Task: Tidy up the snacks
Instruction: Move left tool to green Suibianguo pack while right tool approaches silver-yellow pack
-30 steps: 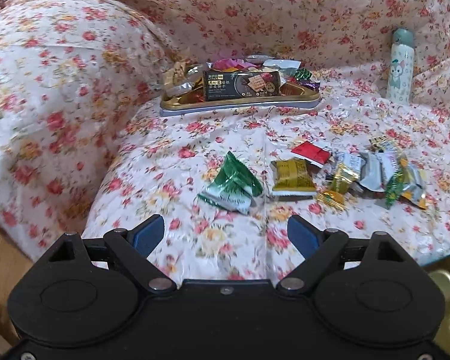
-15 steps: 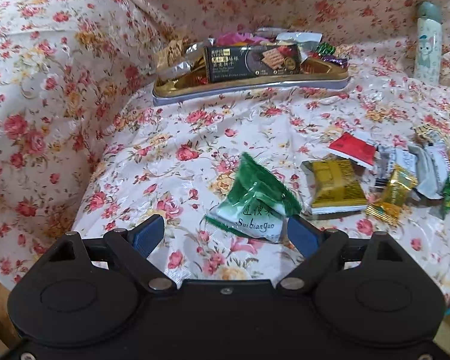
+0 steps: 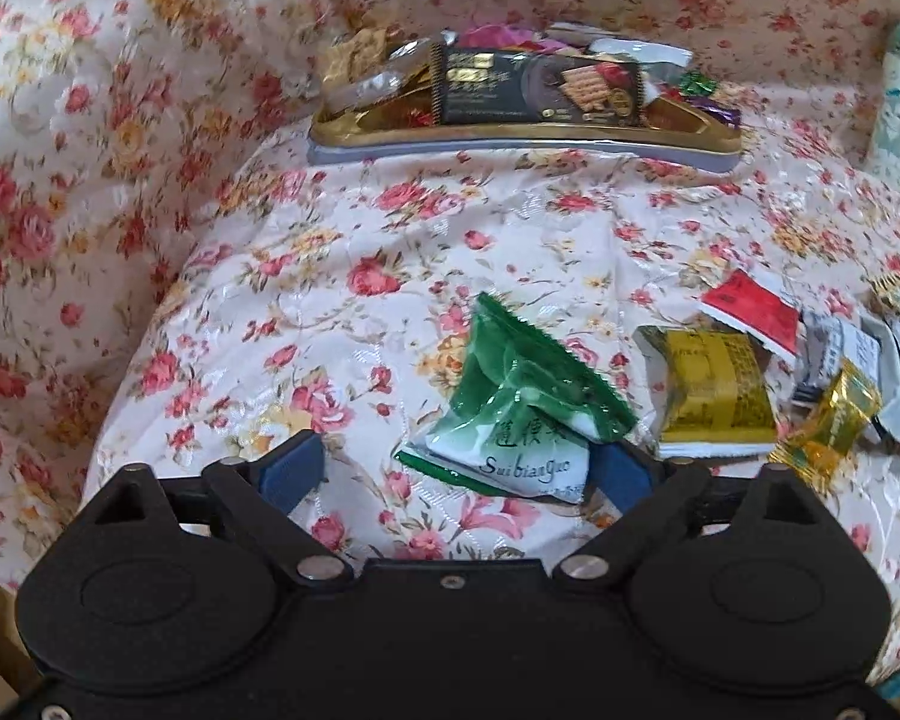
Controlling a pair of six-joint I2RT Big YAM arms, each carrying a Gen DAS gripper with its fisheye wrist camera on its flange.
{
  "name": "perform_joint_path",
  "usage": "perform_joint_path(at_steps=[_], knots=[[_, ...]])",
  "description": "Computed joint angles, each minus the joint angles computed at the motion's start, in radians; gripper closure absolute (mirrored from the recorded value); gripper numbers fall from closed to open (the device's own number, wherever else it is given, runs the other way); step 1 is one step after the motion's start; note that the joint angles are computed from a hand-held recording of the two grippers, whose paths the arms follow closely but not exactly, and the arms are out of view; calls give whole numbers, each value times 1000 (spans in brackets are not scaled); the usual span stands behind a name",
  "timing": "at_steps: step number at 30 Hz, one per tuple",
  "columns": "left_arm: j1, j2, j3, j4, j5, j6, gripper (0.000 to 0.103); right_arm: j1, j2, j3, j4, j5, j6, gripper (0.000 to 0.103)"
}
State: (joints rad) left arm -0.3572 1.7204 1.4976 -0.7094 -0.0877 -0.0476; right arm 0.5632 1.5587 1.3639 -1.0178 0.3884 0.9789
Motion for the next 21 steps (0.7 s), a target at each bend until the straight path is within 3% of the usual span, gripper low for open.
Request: perform_joint_path(at_steps=[21], knots=[[8, 1, -5, 13, 20, 0, 0, -80, 75, 57, 42, 26, -53, 7]])
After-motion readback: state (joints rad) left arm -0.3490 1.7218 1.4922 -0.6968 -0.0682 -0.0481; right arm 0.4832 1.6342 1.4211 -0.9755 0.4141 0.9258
